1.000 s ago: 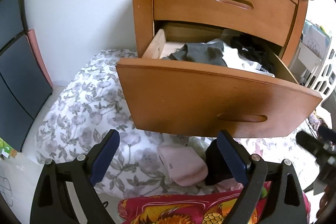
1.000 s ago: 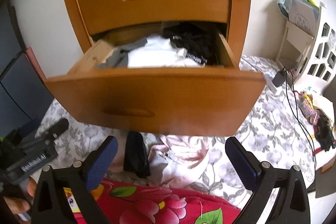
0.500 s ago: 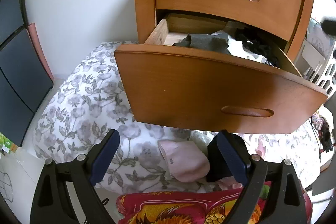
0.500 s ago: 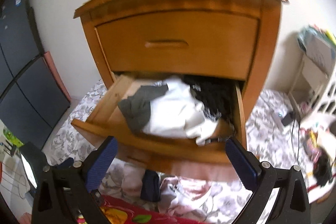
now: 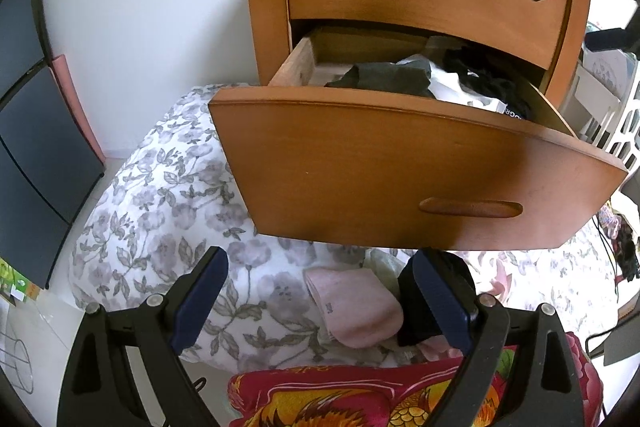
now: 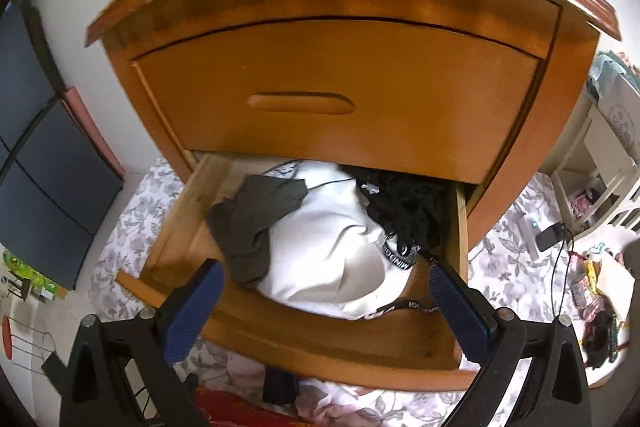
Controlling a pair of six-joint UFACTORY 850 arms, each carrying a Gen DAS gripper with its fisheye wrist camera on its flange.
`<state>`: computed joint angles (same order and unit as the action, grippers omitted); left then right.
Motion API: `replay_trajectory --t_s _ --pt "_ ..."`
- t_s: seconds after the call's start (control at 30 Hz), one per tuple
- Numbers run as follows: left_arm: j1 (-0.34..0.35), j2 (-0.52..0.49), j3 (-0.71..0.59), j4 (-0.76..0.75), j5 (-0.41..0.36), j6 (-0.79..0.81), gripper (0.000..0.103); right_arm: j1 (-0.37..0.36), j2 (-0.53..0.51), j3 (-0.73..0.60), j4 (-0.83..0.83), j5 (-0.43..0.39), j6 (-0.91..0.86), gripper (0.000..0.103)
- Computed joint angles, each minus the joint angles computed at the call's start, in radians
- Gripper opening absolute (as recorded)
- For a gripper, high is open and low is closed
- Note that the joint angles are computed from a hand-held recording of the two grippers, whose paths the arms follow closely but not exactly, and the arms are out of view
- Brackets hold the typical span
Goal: Take underwear out of drawer
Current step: 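Reach the right tool down into the drawer toward the dark grey garment, then grasp the dark grey garment with the right tool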
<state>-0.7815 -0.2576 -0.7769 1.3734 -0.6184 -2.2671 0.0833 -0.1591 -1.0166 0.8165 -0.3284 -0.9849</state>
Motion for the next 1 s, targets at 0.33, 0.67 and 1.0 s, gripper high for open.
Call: replay_trajectory --t_s 0.33,0.67,1.0 --pt "0.008 -0.009 -0.009 -0.029 0.017 0.035 0.094 0.035 -0.145 -0.117 -0.086 -0.107 0.062 0.097" --pt "0.023 -0.011 -0.009 -0.055 0.045 0.056 0.094 0.095 -0.261 -0.188 -0.074 -0.186 0.038 0.088" --pt "0.033 -0.005 -0.001 -0.034 0.078 0.043 0.094 0.145 -0.342 -0.252 -0.156 -0.197 0.121 0.075"
